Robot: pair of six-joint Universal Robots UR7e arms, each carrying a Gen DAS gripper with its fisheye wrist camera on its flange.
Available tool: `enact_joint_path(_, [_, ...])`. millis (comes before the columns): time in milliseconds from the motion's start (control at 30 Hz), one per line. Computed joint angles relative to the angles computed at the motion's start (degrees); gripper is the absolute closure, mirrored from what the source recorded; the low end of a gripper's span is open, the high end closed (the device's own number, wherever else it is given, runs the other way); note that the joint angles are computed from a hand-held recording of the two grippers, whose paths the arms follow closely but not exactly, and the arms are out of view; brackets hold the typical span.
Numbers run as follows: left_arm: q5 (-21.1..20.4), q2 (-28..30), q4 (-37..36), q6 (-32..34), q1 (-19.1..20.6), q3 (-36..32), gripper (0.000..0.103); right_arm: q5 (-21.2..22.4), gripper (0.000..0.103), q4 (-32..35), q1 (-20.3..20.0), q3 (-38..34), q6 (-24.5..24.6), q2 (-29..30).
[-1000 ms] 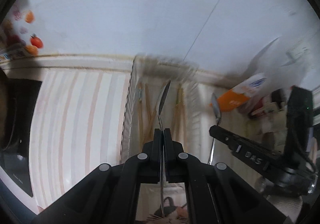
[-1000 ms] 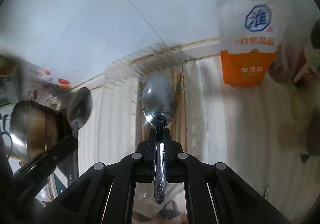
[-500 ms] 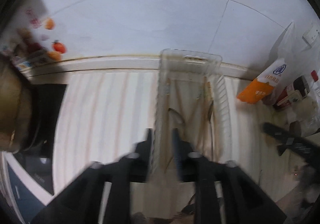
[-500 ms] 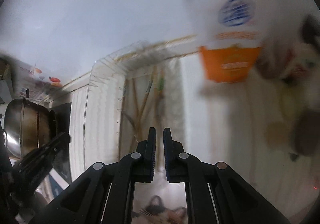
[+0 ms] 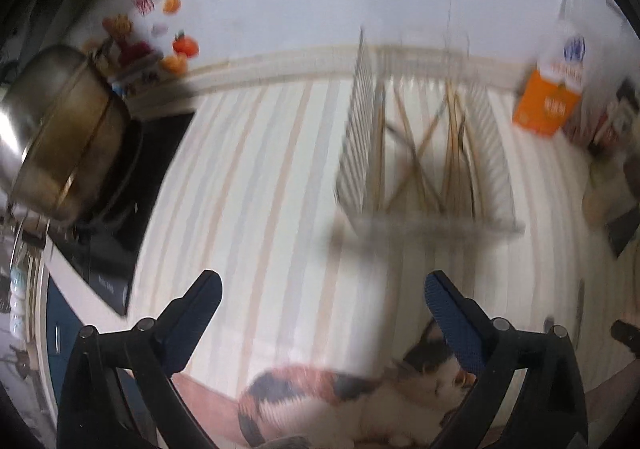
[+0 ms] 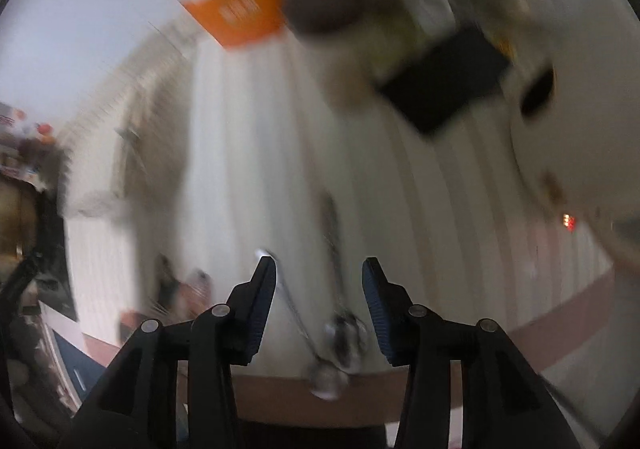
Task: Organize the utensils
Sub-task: 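Grasp a steel spoon with the left gripper while the right gripper grasps a knife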
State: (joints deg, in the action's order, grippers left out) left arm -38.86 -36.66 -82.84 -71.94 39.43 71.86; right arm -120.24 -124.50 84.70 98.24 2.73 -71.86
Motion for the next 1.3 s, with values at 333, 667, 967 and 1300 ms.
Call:
enact_joint_path(333, [-8.1, 5.8, 0.0, 1.4, -1.4, -0.1, 0.000, -11.5, 0.057, -8.7, 0.9, 8.4, -8.9, 3.9])
enact_joint_path(667, [-17.2, 10.6, -11.0, 11.1, -2.8, -2.0, 0.000, -9.7, 0.103, -15.2, -5.5, 15.4, -11.9, -3.7])
enact_joint_path(967, [-35.8, 19.4, -19.3, 18.6, -2.2, -10.0, 0.001, -1.2, 0.103, -13.2, -15.5, 17.4, -9.0, -12.6])
enact_joint_path(1300, [-37.0, 25.5, -13.5, 23.5, -3.3, -17.2, 0.023, 2.0, 0.101, -13.3, -18.9, 14.7, -7.9, -13.5])
